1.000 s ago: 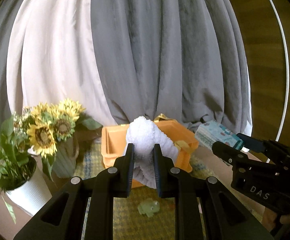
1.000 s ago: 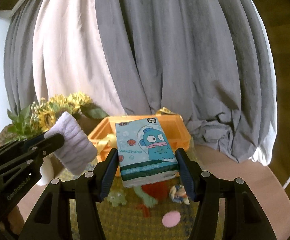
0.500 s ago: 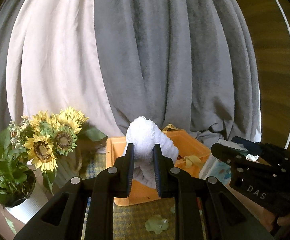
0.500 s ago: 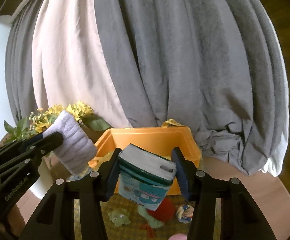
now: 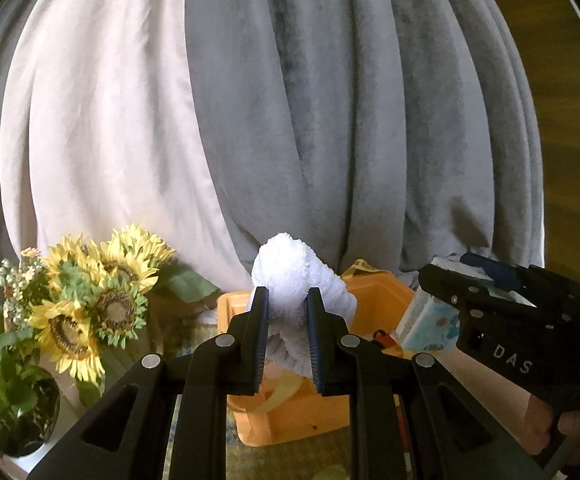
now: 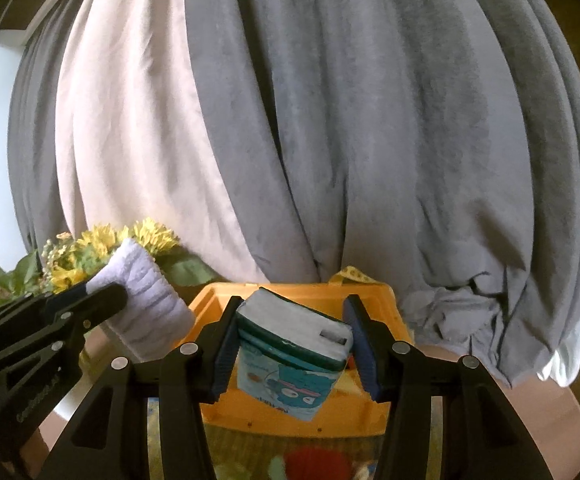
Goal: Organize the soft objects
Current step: 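Lift the towel and tissue pack over the orange crate with both tools, then open both tools to drop the towel and tissue pack into the crate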
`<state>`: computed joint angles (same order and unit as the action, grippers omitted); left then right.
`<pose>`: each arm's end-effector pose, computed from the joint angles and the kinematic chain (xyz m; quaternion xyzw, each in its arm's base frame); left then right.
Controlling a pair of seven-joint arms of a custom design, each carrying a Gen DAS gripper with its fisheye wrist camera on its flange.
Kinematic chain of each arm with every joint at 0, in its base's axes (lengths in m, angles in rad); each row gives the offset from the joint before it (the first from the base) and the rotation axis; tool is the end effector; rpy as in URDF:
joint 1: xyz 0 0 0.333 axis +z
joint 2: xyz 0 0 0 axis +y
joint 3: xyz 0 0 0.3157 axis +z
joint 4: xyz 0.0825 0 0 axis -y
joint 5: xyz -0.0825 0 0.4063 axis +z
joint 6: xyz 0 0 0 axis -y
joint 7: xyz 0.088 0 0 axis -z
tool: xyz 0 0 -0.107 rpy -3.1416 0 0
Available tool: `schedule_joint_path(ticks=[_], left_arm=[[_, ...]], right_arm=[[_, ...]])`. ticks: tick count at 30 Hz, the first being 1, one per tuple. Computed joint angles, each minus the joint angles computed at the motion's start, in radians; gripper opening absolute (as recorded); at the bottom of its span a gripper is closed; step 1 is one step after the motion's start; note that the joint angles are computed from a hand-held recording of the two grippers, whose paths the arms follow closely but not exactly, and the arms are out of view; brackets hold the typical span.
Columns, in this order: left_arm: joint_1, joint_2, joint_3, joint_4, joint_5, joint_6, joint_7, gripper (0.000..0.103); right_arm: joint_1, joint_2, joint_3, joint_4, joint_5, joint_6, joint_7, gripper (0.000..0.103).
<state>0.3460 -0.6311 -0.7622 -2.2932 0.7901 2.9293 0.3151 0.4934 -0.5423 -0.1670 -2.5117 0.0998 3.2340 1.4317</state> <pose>0.3953 -0.3060 0.6045 -0.5595 0.5716 -0.4221 0.4267 0.4289 0.1207 0.6109 -0.6556 0.4731 -0.3213 0.4930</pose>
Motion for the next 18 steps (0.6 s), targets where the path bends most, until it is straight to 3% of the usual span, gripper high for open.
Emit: schedule_joint_path(ticks=[8, 18], left_arm=[[0.093, 0.093, -0.053, 0.062, 0.073, 0.011, -0.045, 0.019], [0.085, 0.279, -0.053, 0.141, 0.227, -0.043, -0.116, 0.019]], right_arm=[[0.111, 0.136, -0.101, 0.112, 0.011, 0.028, -0.032, 0.051], [0.384, 0.253, -0.353, 0.229, 0.100, 0.001, -0.149, 0.051]])
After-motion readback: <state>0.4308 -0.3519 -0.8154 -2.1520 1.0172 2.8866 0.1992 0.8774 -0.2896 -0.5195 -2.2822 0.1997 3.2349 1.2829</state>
